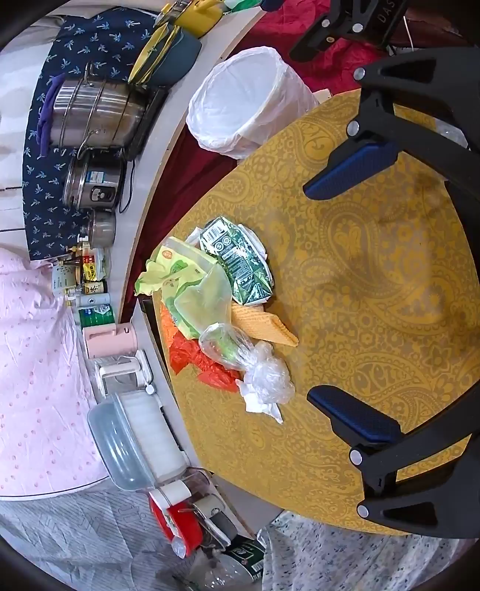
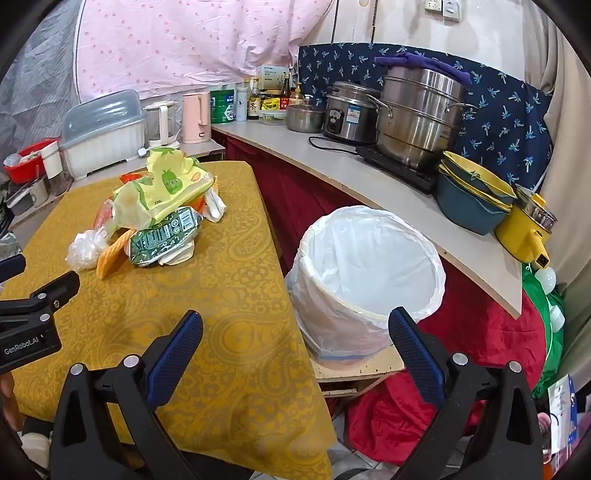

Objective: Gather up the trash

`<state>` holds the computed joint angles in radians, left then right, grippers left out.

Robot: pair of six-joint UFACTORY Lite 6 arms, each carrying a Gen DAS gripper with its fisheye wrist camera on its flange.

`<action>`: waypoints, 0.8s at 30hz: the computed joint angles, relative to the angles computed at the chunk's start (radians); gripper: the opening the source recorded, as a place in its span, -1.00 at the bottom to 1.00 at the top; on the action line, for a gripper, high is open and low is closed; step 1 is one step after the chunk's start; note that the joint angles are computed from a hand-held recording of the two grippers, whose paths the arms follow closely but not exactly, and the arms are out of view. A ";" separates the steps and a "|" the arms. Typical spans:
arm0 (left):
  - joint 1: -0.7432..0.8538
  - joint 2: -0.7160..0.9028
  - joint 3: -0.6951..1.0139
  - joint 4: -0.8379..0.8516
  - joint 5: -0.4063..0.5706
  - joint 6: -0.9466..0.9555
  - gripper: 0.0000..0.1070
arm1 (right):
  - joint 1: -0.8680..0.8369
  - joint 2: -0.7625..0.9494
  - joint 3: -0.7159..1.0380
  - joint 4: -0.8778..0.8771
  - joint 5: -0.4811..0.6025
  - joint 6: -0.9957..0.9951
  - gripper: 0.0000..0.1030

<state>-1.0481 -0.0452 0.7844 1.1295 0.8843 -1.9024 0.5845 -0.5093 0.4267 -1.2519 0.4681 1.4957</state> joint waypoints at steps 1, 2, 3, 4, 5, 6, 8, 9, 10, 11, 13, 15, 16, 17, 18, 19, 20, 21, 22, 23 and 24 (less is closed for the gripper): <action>-0.001 0.003 0.004 0.000 0.002 -0.001 0.80 | 0.001 0.000 -0.002 -0.005 0.001 0.004 0.87; -0.002 -0.014 -0.012 0.011 -0.006 -0.020 0.79 | 0.001 0.002 -0.002 -0.008 0.002 0.006 0.87; -0.003 -0.016 -0.013 0.010 -0.006 -0.020 0.80 | 0.000 0.003 -0.003 -0.011 0.001 0.007 0.87; -0.005 -0.017 -0.013 0.007 -0.004 -0.018 0.80 | -0.002 0.003 -0.005 -0.015 -0.001 0.008 0.87; -0.007 -0.017 -0.012 0.003 -0.001 -0.017 0.79 | 0.022 0.003 0.006 0.003 0.021 0.002 0.87; -0.008 -0.019 -0.011 0.000 0.000 -0.015 0.79 | 0.021 0.004 0.009 0.006 0.022 -0.002 0.87; -0.009 -0.019 -0.008 -0.009 0.003 -0.010 0.79 | 0.022 0.001 0.014 0.016 0.023 -0.014 0.87; -0.011 -0.027 -0.006 -0.002 0.007 -0.009 0.79 | 0.031 -0.014 -0.008 -0.012 0.027 0.020 0.87; -0.014 -0.028 -0.003 -0.007 0.011 -0.004 0.79 | 0.031 -0.003 -0.001 -0.020 0.027 0.028 0.87; -0.018 -0.030 -0.002 -0.010 0.016 -0.001 0.79 | 0.029 -0.003 0.001 -0.021 0.025 0.026 0.87; -0.026 -0.034 0.001 -0.017 0.027 0.004 0.79 | 0.018 0.002 0.007 -0.024 0.016 0.022 0.87; -0.008 -0.057 -0.031 -0.003 0.005 -0.004 0.79 | 0.025 0.008 0.013 -0.028 0.024 0.031 0.87; -0.005 -0.057 -0.031 -0.002 0.003 -0.004 0.79 | 0.044 0.001 0.012 -0.019 0.041 0.032 0.87; 0.001 -0.053 -0.031 -0.001 -0.002 -0.004 0.79 | 0.043 0.001 0.013 -0.020 0.040 0.032 0.87; 0.003 -0.057 -0.033 -0.001 -0.003 -0.003 0.80 | 0.045 0.001 0.014 -0.020 0.042 0.032 0.87; 0.002 -0.054 -0.034 0.000 -0.002 -0.007 0.79 | 0.048 0.001 0.015 -0.021 0.046 0.034 0.87; 0.002 -0.055 -0.036 0.002 -0.003 -0.009 0.79 | 0.057 0.004 0.015 -0.027 0.054 0.045 0.87; 0.001 -0.056 -0.038 0.003 -0.003 -0.010 0.79 | 0.063 0.001 0.013 -0.029 0.060 0.050 0.87; 0.003 -0.053 -0.033 0.000 -0.002 -0.006 0.79 | 0.064 0.001 0.013 -0.029 0.061 0.052 0.87; 0.004 -0.056 -0.035 0.001 -0.004 -0.005 0.79 | 0.068 0.002 0.013 -0.029 0.066 0.055 0.87; 0.003 -0.051 -0.030 -0.001 -0.003 -0.003 0.79 | 0.072 0.001 0.014 -0.024 0.069 0.051 0.87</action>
